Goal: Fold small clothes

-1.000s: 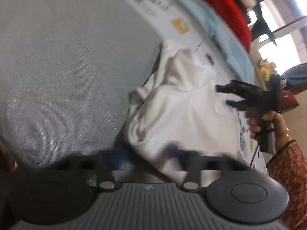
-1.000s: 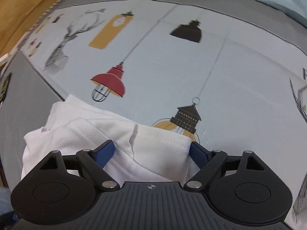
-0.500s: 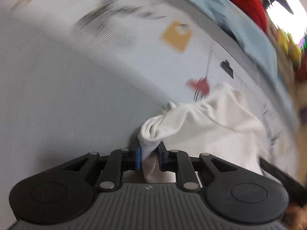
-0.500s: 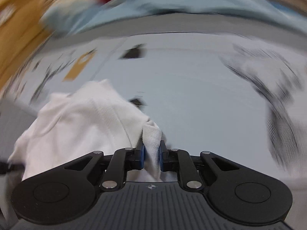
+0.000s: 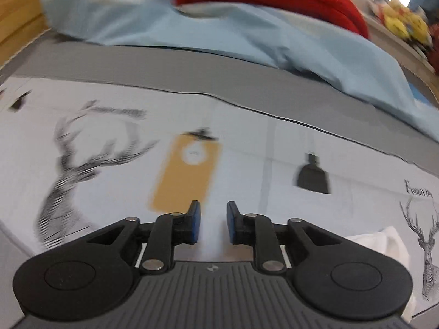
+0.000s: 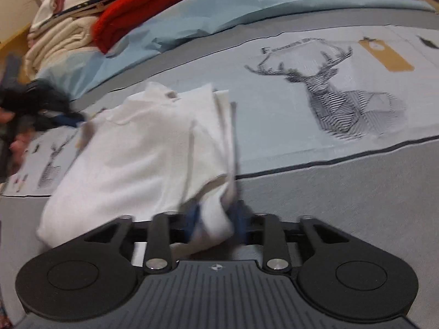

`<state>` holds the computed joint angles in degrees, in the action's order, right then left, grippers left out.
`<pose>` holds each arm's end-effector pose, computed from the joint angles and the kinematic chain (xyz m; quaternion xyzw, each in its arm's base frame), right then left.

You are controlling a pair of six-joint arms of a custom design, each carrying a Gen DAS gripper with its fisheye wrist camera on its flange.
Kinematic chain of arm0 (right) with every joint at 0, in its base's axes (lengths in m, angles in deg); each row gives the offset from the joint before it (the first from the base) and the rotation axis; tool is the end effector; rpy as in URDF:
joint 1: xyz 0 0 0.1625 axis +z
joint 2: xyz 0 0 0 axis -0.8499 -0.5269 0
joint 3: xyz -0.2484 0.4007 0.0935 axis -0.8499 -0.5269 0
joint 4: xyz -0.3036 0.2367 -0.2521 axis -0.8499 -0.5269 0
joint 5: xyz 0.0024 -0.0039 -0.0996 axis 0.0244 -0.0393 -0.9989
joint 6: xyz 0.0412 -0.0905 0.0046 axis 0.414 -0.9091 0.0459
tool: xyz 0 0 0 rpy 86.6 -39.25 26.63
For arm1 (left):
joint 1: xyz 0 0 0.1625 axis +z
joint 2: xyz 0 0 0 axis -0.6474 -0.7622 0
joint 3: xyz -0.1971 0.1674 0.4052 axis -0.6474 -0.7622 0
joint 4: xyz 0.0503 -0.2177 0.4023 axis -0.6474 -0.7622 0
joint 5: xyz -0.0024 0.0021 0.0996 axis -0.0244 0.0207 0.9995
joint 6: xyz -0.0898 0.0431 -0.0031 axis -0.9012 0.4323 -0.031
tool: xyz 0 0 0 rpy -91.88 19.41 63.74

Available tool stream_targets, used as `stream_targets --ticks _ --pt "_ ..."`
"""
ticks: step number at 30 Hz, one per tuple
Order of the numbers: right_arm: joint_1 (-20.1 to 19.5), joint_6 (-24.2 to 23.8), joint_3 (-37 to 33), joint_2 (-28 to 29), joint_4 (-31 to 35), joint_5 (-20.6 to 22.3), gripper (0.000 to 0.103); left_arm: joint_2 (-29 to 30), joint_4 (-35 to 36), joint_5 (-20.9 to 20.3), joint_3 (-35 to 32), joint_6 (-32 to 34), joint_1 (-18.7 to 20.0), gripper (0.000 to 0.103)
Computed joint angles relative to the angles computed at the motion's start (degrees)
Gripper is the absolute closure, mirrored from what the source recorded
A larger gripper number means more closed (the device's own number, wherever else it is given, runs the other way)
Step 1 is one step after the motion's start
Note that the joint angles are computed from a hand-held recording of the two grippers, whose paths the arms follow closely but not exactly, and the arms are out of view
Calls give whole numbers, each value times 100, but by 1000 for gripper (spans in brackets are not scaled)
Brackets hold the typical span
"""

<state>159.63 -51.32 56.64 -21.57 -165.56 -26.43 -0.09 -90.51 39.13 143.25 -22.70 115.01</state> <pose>0.2357 -0.6575 -0.0042 0.1395 -0.9239 0.3184 0.1597 0.0057 -0.7875 0.3636 -0.0516 0.8588 -0.3397 0.3801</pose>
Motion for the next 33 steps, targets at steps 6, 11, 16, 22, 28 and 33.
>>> stream_targets --ticks 6,11,16,22,28,33 --pt "57 -302 169 -363 -59 223 52 -1348 -539 -812 1719 91 -56 52" --pt "189 -807 552 -790 667 826 52 -2158 -133 -1365 2789 -541 -100 51" --pt "323 -1259 527 -516 852 299 51 -2134 -624 -1460 3113 -230 -92 45" --pt "380 -1086 538 -563 970 -8 102 -1990 -868 -1022 3168 88 -81 43" --pt "278 -1168 432 -453 685 -637 103 -1952 -680 -843 3135 145 30 46" --pt "203 -933 437 -496 1068 -626 89 -2195 -513 -773 3279 84 -183 38"
